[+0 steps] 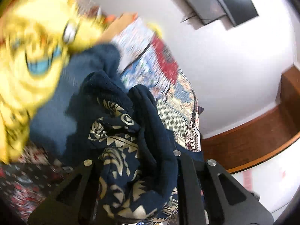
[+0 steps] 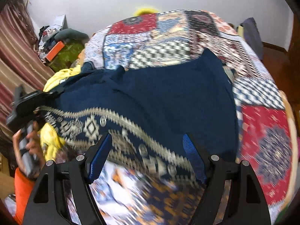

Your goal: Fold large clothes

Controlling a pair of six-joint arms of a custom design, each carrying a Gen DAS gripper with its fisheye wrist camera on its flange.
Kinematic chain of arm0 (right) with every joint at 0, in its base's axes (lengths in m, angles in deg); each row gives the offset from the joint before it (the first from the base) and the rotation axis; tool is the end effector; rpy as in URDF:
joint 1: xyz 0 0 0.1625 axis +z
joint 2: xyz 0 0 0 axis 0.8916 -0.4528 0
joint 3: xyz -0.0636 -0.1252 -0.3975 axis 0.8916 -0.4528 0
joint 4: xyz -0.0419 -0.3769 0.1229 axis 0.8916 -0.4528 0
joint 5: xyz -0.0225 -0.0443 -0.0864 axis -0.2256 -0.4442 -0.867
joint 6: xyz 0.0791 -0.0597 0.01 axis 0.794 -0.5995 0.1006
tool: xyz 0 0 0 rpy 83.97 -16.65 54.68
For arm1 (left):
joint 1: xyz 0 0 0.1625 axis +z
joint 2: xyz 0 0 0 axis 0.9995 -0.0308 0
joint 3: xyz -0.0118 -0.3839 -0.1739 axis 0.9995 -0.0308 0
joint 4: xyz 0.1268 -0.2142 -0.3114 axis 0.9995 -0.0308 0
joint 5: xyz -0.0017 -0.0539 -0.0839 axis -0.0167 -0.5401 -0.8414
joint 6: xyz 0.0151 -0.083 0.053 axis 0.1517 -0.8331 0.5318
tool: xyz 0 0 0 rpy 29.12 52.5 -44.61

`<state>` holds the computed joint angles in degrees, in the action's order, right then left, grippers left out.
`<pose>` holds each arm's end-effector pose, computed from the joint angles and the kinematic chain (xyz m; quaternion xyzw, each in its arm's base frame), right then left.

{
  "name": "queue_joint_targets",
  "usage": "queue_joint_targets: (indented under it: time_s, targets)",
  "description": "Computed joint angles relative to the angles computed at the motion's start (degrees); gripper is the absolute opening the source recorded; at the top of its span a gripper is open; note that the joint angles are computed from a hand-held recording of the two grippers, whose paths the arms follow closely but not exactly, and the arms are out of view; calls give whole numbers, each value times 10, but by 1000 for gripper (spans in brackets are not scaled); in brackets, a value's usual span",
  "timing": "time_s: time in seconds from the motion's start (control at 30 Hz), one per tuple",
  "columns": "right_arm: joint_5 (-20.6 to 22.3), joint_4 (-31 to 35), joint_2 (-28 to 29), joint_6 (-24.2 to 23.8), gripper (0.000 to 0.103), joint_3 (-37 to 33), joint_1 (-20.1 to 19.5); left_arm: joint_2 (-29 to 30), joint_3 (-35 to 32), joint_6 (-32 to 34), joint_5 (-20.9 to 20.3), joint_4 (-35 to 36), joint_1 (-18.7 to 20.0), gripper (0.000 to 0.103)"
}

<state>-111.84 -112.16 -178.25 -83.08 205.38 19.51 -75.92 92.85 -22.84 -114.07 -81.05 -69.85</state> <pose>0.0662 -0.3872 0.4647 0.2296 -0.9453 0.1661 0.1615 -0.3858 -0.3555 0.0898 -0.1371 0.8722 -0.4678 0.0394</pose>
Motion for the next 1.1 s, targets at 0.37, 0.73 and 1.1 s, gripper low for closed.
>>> queue_joint_targets:
  time_s: [0.37, 0.73, 1.1]
  targets:
    - [-16, -26, 62, 3, 76, 45, 10, 71, -145, 163, -21, 82, -4, 13]
    - [30, 29, -63, -48, 76, -15, -129, 234, -323, 294, -181, -4, 39, 13]
    - [69, 45, -120, -114, 76, -39, -242, 345, -483, 352, -212, 310, 29, 18]
